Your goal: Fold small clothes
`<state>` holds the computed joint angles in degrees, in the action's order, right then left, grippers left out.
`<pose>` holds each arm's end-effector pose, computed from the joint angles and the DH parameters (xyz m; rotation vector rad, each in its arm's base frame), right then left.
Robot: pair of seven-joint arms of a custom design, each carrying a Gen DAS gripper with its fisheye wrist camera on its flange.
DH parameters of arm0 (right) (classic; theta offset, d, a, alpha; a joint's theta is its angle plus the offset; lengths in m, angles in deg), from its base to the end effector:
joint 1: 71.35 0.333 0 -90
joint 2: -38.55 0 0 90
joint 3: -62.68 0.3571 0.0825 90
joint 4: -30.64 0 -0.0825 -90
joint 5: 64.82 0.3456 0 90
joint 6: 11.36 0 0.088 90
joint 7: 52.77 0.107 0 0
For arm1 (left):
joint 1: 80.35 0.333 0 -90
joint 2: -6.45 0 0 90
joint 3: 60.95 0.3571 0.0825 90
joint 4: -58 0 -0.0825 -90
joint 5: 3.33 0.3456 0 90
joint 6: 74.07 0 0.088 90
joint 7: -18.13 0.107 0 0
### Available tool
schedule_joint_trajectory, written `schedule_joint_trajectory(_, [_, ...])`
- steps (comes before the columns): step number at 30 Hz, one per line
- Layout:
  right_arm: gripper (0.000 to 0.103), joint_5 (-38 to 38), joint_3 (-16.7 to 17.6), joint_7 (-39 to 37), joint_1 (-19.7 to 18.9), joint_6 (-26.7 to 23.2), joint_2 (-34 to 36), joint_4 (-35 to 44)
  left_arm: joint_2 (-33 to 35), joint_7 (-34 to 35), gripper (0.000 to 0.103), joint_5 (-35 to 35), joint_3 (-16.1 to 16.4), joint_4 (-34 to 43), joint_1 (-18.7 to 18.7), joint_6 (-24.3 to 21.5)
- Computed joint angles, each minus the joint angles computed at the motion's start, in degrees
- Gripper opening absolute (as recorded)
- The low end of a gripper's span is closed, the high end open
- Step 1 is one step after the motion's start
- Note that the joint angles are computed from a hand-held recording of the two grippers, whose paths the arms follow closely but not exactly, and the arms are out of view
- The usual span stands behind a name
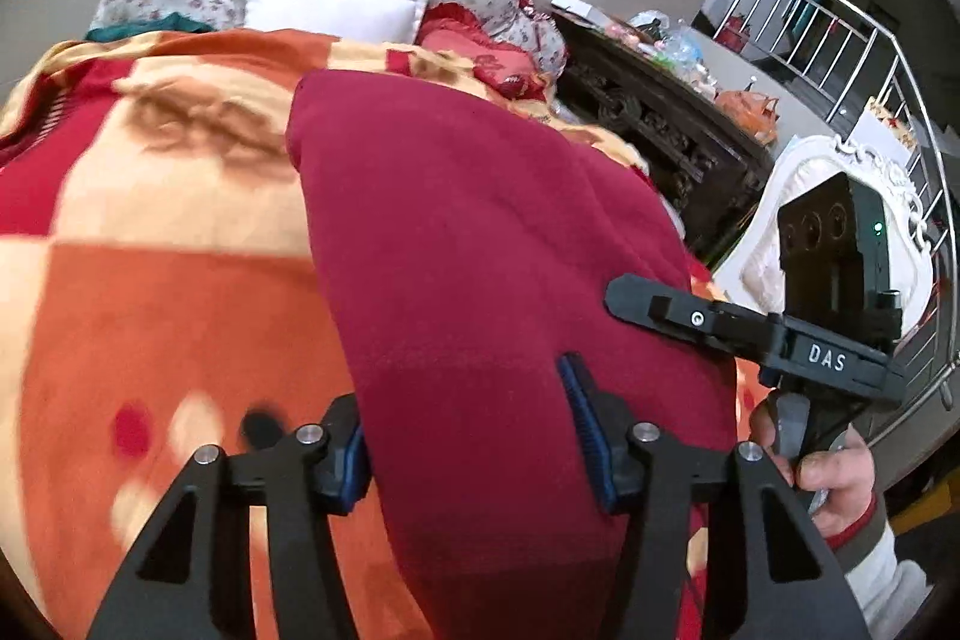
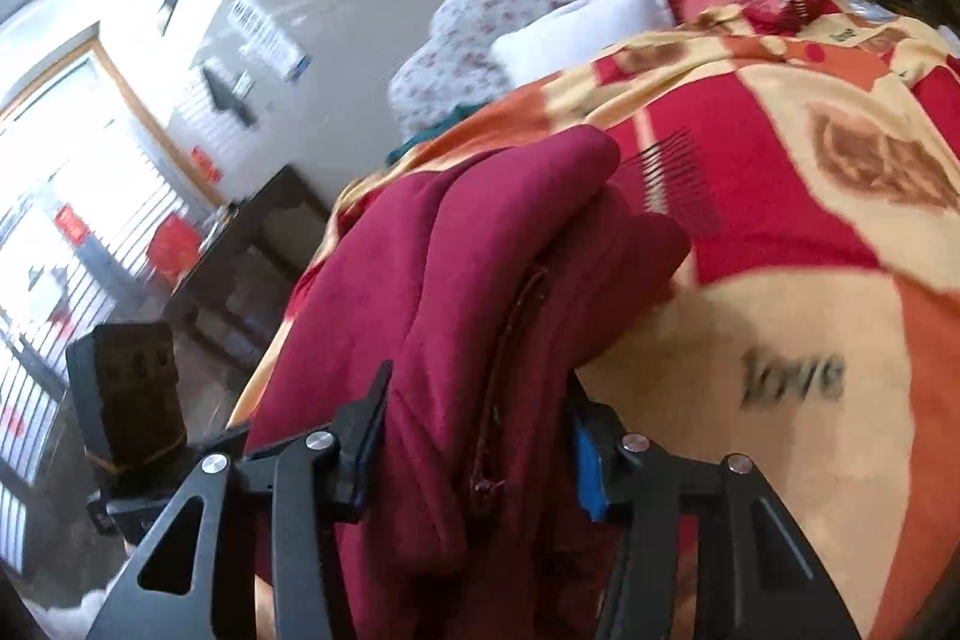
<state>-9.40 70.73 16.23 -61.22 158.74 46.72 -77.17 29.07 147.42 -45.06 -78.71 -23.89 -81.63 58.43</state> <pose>0.5933 0.1296 0.5792 -1.3342 1.6475 -0.2226 0.6658 -0.1953 0.5874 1.3148 -2.4700 1.3299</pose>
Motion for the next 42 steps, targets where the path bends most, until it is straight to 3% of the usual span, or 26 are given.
schedule_joint_trajectory(4, [0.055,-3.05,0.71,4.48,3.36,-0.18,-3.08,-4.78,-8.95,3.18,0.055,-2.27,1.97,-12.97,2.15,0.64])
schedule_joint_trajectory(7, [0.056,-4.03,0.89,5.73,5.64,0.47,-3.27,-7.25,-11.45,3.86,0.055,-1.37,3.93,-18.95,1.07,3.20])
schedule_joint_trajectory(11, [0.063,-18.61,-2.29,22.23,7.58,-4.81,-1.22,-7.96,-11.75,1.71,0.065,-0.43,4.94,-22.65,-0.15,6.64])
schedule_joint_trajectory(14, [0.063,-18.25,-1.19,22.71,6.77,-2.03,-3.27,-9.83,-13.86,1.04,0.070,-0.77,5.43,-24.91,-0.52,9.84])
schedule_joint_trajectory(16, [0.063,-25.90,-2.39,28.95,7.74,1.93,-5.54,-12.06,-14.59,-0.59,0.072,0.21,5.82,-25.46,-1.07,12.09])
schedule_joint_trajectory(17, [0.063,-33.69,-3.42,34.86,8.22,3.54,-6.49,-12.88,-15.35,-0.33,0.073,0.53,5.78,-26.57,-1.49,14.79])
schedule_joint_trajectory(19, [0.061,-41.09,-3.47,36.81,8.27,2.24,-7.04,-11.78,-16.36,-0.03,0.074,2.50,5.73,-28.58,-2.51,19.06])
schedule_joint_trajectory(22, [0.052,-40.36,-2.59,33.14,8.23,-0.24,-4.45,-7.83,-16.14,-1.60,0.075,6.02,5.79,-29.62,-3.57,21.50])
schedule_joint_trajectory(27, [0.027,-59.04,-6.75,46.45,10.77,-8.79,2.28,-0.91,-14.76,-2.03,0.081,4.81,5.18,-29.08,-3.01,21.51])
schedule_joint_trajectory(29, [0.025,-63.43,-8.08,50.10,11.22,-10.41,4.81,1.47,-14.40,-2.19,0.083,4.57,4.92,-29.00,-2.97,21.71])
schedule_joint_trajectory(36, [0.026,-68.16,-8.05,52.03,11.18,-12.33,5.99,3.84,-14.12,-3.86,0.084,6.03,4.58,-29.16,-3.01,22.62])
schedule_joint_trajectory(42, [0.030,-65.01,-5.08,50.73,10.14,-8.28,-1.52,-4.60,-14.53,-4.46,0.084,6.61,4.45,-30.05,-3.17,23.94])
